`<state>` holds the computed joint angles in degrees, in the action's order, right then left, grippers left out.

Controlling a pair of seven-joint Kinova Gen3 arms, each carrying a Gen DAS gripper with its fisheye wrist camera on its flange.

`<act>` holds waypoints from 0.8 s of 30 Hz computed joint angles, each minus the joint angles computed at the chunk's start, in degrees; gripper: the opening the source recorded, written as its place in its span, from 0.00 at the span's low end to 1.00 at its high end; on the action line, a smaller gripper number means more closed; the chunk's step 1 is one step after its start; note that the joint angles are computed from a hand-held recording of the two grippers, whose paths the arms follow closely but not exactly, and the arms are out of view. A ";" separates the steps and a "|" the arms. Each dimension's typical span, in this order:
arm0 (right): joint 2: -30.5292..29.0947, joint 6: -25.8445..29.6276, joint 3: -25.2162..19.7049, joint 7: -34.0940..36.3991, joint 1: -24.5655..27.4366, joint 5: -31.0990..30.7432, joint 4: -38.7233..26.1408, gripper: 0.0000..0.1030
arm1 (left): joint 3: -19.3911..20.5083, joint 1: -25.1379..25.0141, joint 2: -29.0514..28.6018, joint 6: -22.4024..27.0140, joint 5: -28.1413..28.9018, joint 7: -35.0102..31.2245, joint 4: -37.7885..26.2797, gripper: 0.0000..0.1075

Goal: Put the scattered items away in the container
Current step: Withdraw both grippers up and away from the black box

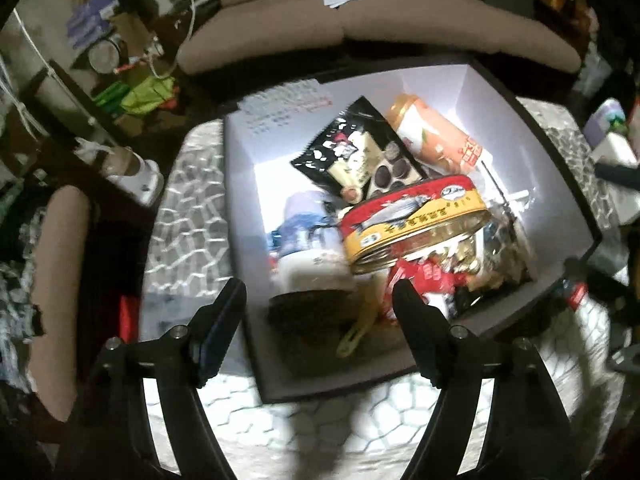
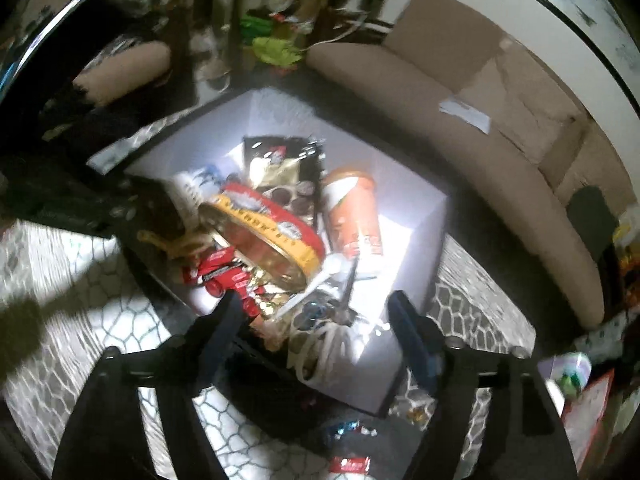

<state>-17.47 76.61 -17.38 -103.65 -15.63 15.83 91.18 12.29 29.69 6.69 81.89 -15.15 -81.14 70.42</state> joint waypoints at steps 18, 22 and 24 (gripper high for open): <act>-1.50 25.94 -15.79 -11.58 6.51 4.52 -25.33 0.84 | 2.91 -2.01 -9.68 15.96 4.25 5.94 -15.24 0.80; -2.06 30.04 -21.95 -12.89 10.37 5.60 -29.87 0.84 | 4.49 -3.83 -12.44 18.58 7.21 6.48 -16.67 0.80; -2.51 31.92 -24.69 -13.34 13.03 5.11 -32.51 0.84 | 5.34 -4.83 -13.72 19.99 8.11 6.41 -17.85 0.80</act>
<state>-19.98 108.53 -42.08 -116.99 -2.61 20.94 58.67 17.63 24.86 -7.03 101.87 -7.05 -74.73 52.57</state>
